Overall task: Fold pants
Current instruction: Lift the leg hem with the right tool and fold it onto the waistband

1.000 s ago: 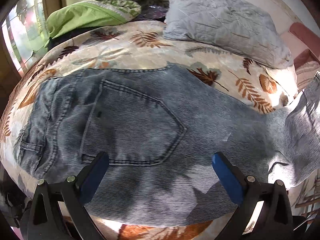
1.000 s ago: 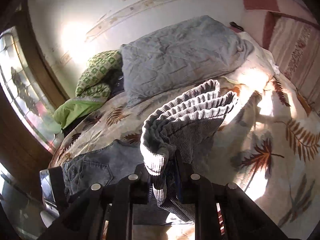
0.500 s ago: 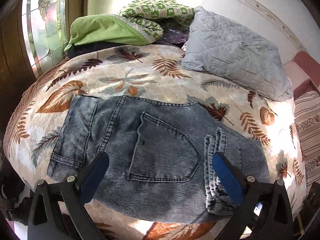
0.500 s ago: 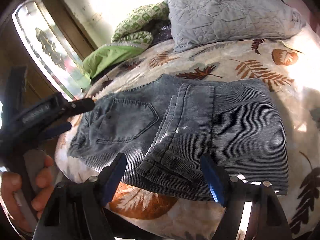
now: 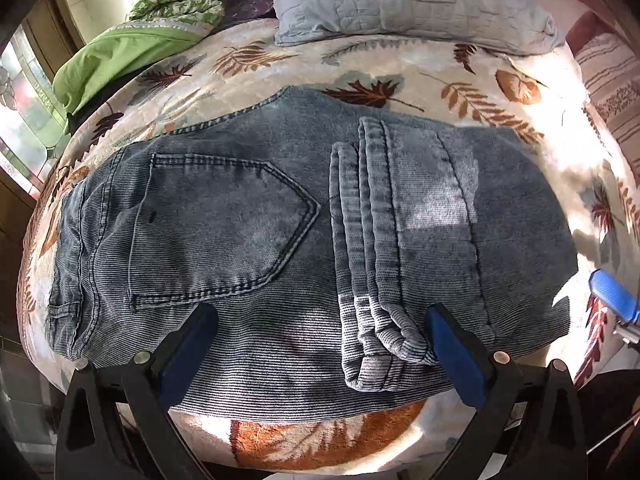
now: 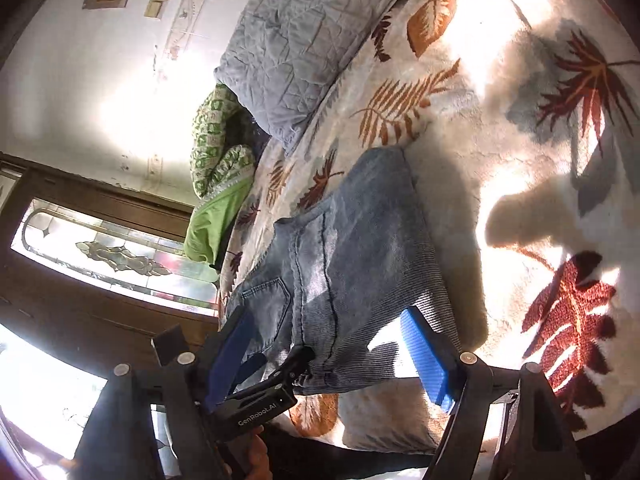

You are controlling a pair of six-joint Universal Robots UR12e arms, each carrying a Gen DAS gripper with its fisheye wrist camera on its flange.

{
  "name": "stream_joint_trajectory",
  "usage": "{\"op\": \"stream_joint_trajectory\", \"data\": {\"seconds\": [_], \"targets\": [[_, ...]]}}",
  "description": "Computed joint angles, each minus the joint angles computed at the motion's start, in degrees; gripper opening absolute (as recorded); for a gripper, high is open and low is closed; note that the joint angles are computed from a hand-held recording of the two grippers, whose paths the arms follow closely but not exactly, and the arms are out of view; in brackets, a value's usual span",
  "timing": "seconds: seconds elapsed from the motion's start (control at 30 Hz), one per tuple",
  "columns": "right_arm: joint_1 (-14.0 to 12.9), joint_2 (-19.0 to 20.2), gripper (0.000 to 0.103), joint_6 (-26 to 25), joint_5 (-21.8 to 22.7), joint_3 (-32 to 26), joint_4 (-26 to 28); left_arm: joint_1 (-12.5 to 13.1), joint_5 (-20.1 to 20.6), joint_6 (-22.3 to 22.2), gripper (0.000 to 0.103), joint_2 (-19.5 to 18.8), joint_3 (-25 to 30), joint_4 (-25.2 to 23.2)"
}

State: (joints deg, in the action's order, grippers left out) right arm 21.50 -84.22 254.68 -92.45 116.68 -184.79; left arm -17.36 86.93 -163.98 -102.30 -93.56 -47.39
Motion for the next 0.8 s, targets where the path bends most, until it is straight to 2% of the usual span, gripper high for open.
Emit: {"op": "stream_joint_trajectory", "data": {"seconds": [0.07, 0.13, 0.17, 0.23, 0.3, 0.33, 0.4, 0.47, 0.53, 0.57, 0.67, 0.73, 0.77, 0.8], "targets": [[-0.7, 0.8, 0.079, 0.5, 2.9, 0.1, -0.9, 0.2, -1.8, -0.7, 0.103, 0.7, -0.3, 3.0], [-1.4, 1.3, 0.079, 1.9, 6.8, 0.7, 1.0, 0.3, -3.8, -0.4, 0.103, 1.3, -0.6, 5.9], [-1.5, 1.6, 0.079, 2.5, 7.2, 1.0, -0.2, 0.3, -4.6, 0.2, 0.103, 1.3, -0.7, 6.5], [-1.7, 1.1, 0.079, 3.0, 7.1, 1.0, -0.2, -0.8, -1.9, 2.4, 0.103, 0.4, -0.3, 4.9], [-2.0, 0.1, 0.079, 0.0, 5.9, 0.0, 2.2, -2.0, 3.1, 4.0, 0.103, -1.4, 0.5, 1.1], [-2.2, -0.5, 0.079, -2.6, 5.1, -0.7, 3.9, -2.1, 3.6, 3.8, 0.103, -1.8, 0.3, 0.2], [-3.1, -1.3, 0.079, -6.9, 4.0, -2.3, 8.5, -1.3, 1.1, 1.9, 0.103, -1.4, -0.7, 2.0], [-4.7, -1.4, 0.079, -10.0, 3.6, -3.7, 12.8, -1.3, 1.1, 2.3, 0.103, -1.5, -0.6, 1.8], [-7.3, -0.6, 0.079, -11.1, 6.4, -5.1, 18.4, -1.3, 1.0, 2.4, 0.103, -1.5, -0.9, 2.6], [-8.5, 0.1, 0.079, -11.7, 8.2, -5.4, 19.3, -1.2, 0.7, 2.5, 0.103, -1.4, -1.2, 3.1], [-11.0, 2.1, 0.077, -10.9, 12.0, -5.5, 16.5, -0.9, -0.3, 2.5, 0.103, -1.2, -1.8, 3.8], [-11.8, 3.2, 0.077, -12.5, 14.0, -6.5, 17.8, -0.7, -0.9, 2.4, 0.103, -1.3, -1.7, 3.6], [-12.1, 3.6, 0.074, -12.7, 14.5, -7.2, 19.9, -0.6, -1.1, 2.4, 0.103, -1.3, -1.7, 3.6], [-12.1, 4.1, 0.066, -13.1, 14.6, -7.8, 21.0, -0.6, -1.4, 2.5, 0.103, -1.3, -1.7, 3.6]]}}
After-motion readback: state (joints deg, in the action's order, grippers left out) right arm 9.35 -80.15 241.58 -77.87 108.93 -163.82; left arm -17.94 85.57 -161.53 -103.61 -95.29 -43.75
